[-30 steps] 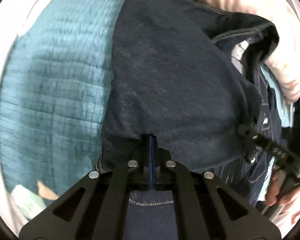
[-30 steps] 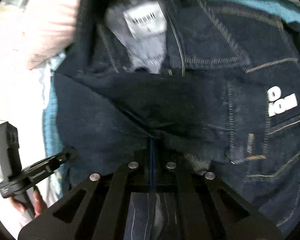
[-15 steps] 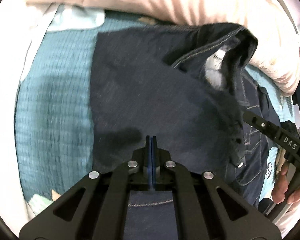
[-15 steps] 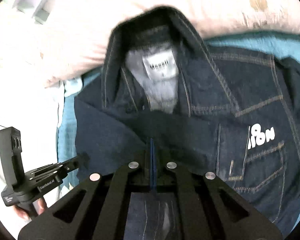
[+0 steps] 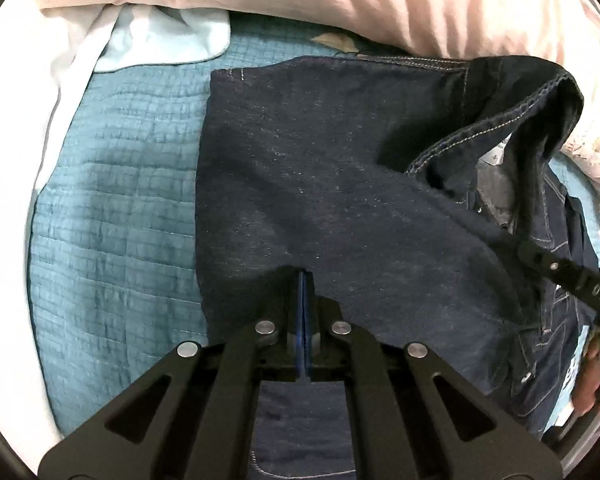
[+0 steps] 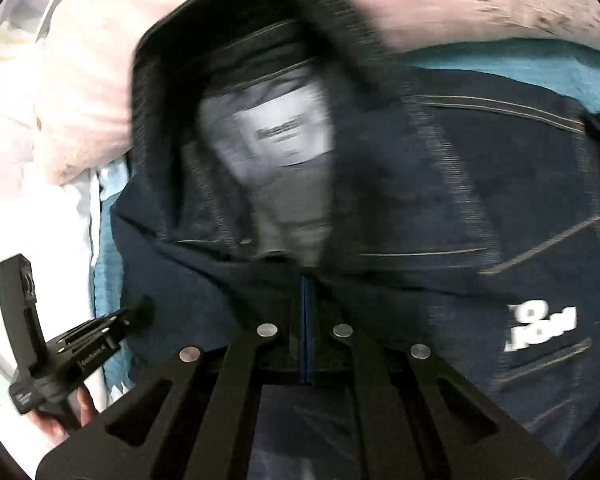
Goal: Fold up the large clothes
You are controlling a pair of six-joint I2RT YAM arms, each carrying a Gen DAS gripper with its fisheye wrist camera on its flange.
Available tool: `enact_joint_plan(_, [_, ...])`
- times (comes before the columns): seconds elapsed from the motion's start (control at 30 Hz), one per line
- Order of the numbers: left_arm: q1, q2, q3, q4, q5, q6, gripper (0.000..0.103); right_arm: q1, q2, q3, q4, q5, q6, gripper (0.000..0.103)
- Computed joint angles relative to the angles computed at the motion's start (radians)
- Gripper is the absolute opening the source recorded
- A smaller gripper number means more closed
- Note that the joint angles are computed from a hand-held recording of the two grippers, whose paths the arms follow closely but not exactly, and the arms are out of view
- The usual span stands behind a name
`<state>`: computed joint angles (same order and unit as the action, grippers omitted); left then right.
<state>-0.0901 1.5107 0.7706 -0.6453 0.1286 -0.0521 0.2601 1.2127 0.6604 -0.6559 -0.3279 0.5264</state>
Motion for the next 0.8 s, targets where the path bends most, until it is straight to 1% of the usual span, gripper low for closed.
enact_joint_plan(0.07, [-0.002,0.002,0.003,0.002,-0.008,0.006,0.001,-0.054,-0.015,0.003,-0.054,0.031,-0.056,0.000])
enact_joint_plan(0.13, [0.001,0.007,0.002,0.010,-0.013,0.014,0.001,-0.095,-0.010,-0.015,-0.064,0.070,-0.071,0.000])
enact_joint_plan(0.17, [0.003,0.013,0.000,0.018,-0.014,0.018,0.001,-0.119,0.007,-0.032,-0.048,0.077,-0.083,0.000])
enact_joint_plan(0.2, [0.001,0.019,-0.001,0.028,-0.015,0.018,0.001,-0.159,0.024,-0.065,-0.006,0.032,-0.102,0.000])
enact_joint_plan(0.23, [-0.005,0.024,-0.004,0.041,-0.017,0.011,0.001,-0.181,0.021,-0.086,0.018,0.011,-0.110,0.000])
enact_joint_plan(0.27, [-0.012,0.029,-0.005,0.053,-0.018,0.005,0.001,-0.190,0.011,-0.096,0.025,0.003,-0.116,0.000])
enact_joint_plan(0.4, [-0.019,0.051,0.009,0.062,-0.010,-0.011,0.002,-0.158,0.001,-0.099,0.025,0.042,-0.129,0.000])
enact_joint_plan(0.47, [0.015,0.035,-0.004,0.057,-0.003,0.024,0.002,-0.162,0.005,-0.099,0.027,0.030,-0.124,0.000])
enact_joint_plan(0.53, [-0.007,0.030,-0.005,0.055,-0.019,0.003,0.002,-0.194,0.004,-0.107,0.031,0.000,-0.137,0.000])
enact_joint_plan(0.57, [0.007,0.014,-0.007,0.038,-0.021,0.014,0.002,-0.206,0.007,-0.111,0.039,-0.009,-0.143,0.000])
enact_joint_plan(0.6, [-0.003,0.007,-0.004,0.032,-0.033,-0.008,0.002,-0.213,-0.007,-0.126,0.052,-0.013,-0.144,0.000])
enact_joint_plan(0.67, [-0.027,-0.032,-0.024,0.013,-0.060,-0.040,0.002,-0.194,-0.042,-0.133,0.045,0.021,-0.177,0.000])
enact_joint_plan(0.7, [-0.049,-0.051,-0.024,-0.010,-0.076,-0.061,0.007,-0.206,-0.048,-0.139,0.045,0.031,-0.215,0.000])
enact_joint_plan(0.73, [-0.068,-0.075,-0.032,-0.027,-0.090,-0.081,0.026,-0.192,-0.065,-0.140,0.038,0.047,-0.226,0.003])
enact_joint_plan(0.77, [-0.090,-0.098,-0.033,-0.049,-0.107,-0.105,0.042,-0.190,-0.090,-0.141,0.025,0.049,-0.230,0.003])
enact_joint_plan(0.8, [-0.122,-0.151,-0.045,-0.065,-0.131,-0.137,0.064,-0.198,-0.109,-0.138,0.001,0.044,-0.226,0.006])
